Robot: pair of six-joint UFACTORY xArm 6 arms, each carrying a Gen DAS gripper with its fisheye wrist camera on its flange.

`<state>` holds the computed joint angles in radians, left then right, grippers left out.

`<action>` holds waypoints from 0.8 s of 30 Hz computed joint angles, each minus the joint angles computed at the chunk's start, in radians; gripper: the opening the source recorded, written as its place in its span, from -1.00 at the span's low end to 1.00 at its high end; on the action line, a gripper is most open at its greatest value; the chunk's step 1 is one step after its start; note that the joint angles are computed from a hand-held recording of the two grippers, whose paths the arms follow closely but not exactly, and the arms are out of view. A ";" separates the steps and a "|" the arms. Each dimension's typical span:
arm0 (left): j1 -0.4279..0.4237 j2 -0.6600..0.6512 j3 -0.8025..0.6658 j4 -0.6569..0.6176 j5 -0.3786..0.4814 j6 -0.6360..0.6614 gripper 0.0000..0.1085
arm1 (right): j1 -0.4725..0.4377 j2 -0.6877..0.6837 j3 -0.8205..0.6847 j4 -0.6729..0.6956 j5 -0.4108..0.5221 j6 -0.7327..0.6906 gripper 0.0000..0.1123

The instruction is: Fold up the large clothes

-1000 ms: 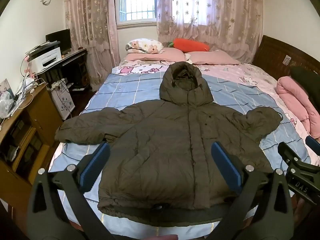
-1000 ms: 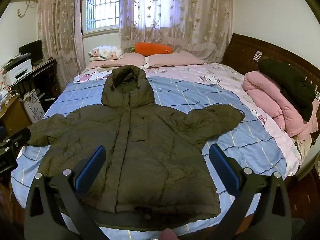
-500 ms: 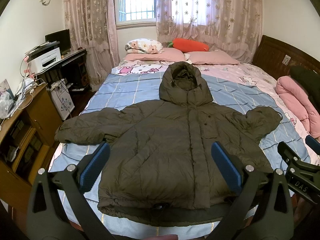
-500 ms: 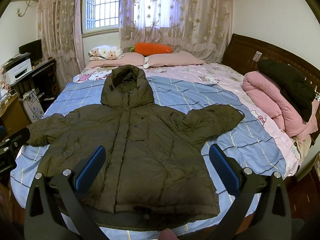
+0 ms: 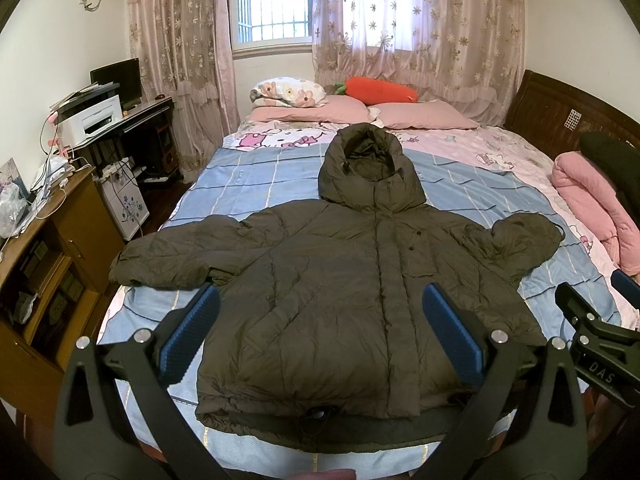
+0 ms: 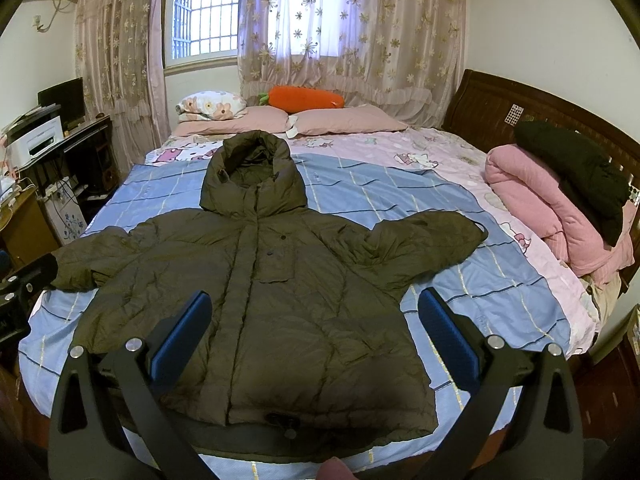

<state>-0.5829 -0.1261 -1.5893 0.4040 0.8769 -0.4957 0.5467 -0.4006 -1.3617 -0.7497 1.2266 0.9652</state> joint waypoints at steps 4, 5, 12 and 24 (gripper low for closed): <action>-0.001 -0.003 0.004 0.001 0.001 0.001 0.86 | -0.002 0.001 -0.003 0.001 0.001 -0.002 0.81; -0.001 -0.003 0.004 0.000 0.001 0.002 0.86 | -0.005 0.000 -0.002 0.003 0.000 -0.004 0.81; -0.001 -0.004 0.006 0.000 0.000 0.003 0.86 | -0.004 0.000 -0.004 0.002 0.001 -0.006 0.81; -0.002 -0.004 0.004 0.000 0.004 0.001 0.86 | -0.004 -0.002 0.003 -0.002 -0.004 -0.004 0.81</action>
<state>-0.5851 -0.1298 -1.5857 0.4037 0.8814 -0.4952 0.5427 -0.4029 -1.3585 -0.7516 1.2229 0.9610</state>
